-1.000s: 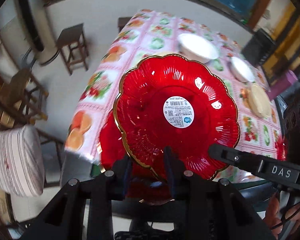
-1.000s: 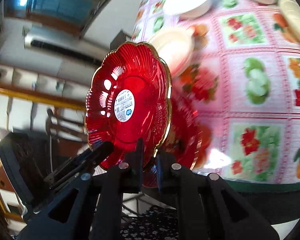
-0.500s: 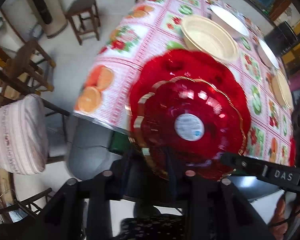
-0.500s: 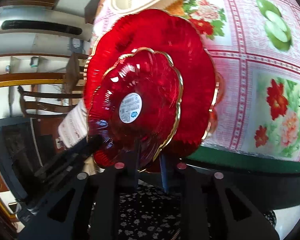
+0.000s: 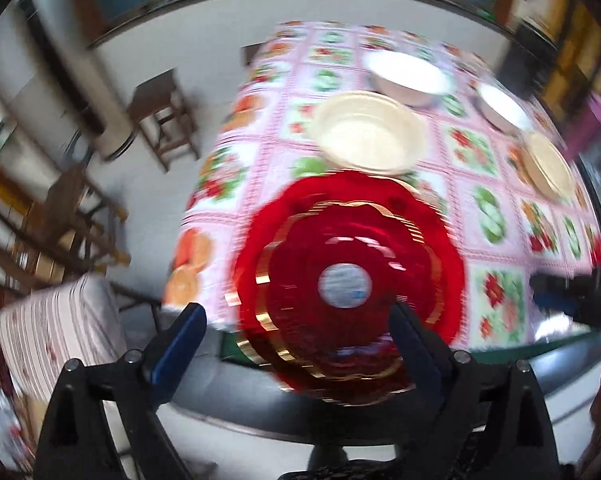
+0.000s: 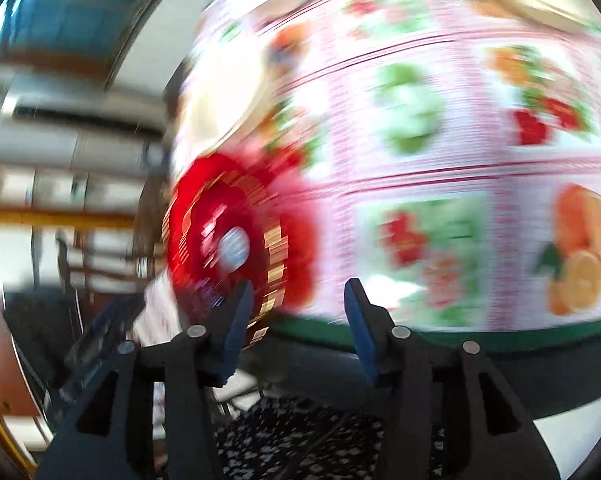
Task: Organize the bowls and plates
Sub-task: 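Open the right tool and move it to the large beige plate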
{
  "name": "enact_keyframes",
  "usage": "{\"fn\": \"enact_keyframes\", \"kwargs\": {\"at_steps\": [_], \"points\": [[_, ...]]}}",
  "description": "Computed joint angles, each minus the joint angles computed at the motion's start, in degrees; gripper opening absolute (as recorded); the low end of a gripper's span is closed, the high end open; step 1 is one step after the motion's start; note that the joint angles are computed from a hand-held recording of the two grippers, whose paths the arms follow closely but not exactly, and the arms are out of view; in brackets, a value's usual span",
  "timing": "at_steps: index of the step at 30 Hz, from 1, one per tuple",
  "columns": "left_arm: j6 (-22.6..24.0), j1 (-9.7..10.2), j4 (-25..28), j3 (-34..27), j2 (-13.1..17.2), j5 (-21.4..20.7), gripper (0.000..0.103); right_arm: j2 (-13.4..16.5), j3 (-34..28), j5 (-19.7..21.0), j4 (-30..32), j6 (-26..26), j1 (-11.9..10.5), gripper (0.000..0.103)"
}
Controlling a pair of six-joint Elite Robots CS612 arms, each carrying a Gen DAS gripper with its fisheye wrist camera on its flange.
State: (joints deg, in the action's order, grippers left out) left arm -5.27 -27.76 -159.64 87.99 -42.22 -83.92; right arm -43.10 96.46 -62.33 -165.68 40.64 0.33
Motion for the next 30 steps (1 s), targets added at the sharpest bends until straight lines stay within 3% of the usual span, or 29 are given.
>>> {"fn": "enact_keyframes", "kwargs": {"at_steps": [6, 10, 14, 22, 27, 30], "points": [[7.3, -3.16, 1.99, -1.8, 0.82, -0.08, 0.095, -2.36, 8.02, -4.98, -8.74, 12.12, -3.67, 0.054], [10.29, -5.05, 5.21, -4.7, 1.88, -1.91, 0.095, -3.75, 11.66, -7.55, -13.58, 15.71, -5.37, 0.055], [9.26, -6.51, 10.78, -9.95, 3.97, -4.3, 0.095, -4.44, 13.98, -8.94, -16.79, 17.21, -7.53, 0.055], [6.28, -9.92, 21.35, -24.66, 10.62, -3.64, 0.095, -4.45, 13.91, -8.86, -18.55, 14.75, -12.13, 0.056], [4.14, -11.64, 26.67, -34.88, 15.52, 0.26, 0.095, -4.13, 10.94, -11.42, -16.67, 10.83, -13.76, 0.056], [2.93, -12.2, 30.55, -41.23, 18.69, 1.26, 0.095, -3.54, 9.79, -10.23, -17.21, 9.46, -15.48, 0.056]]}}
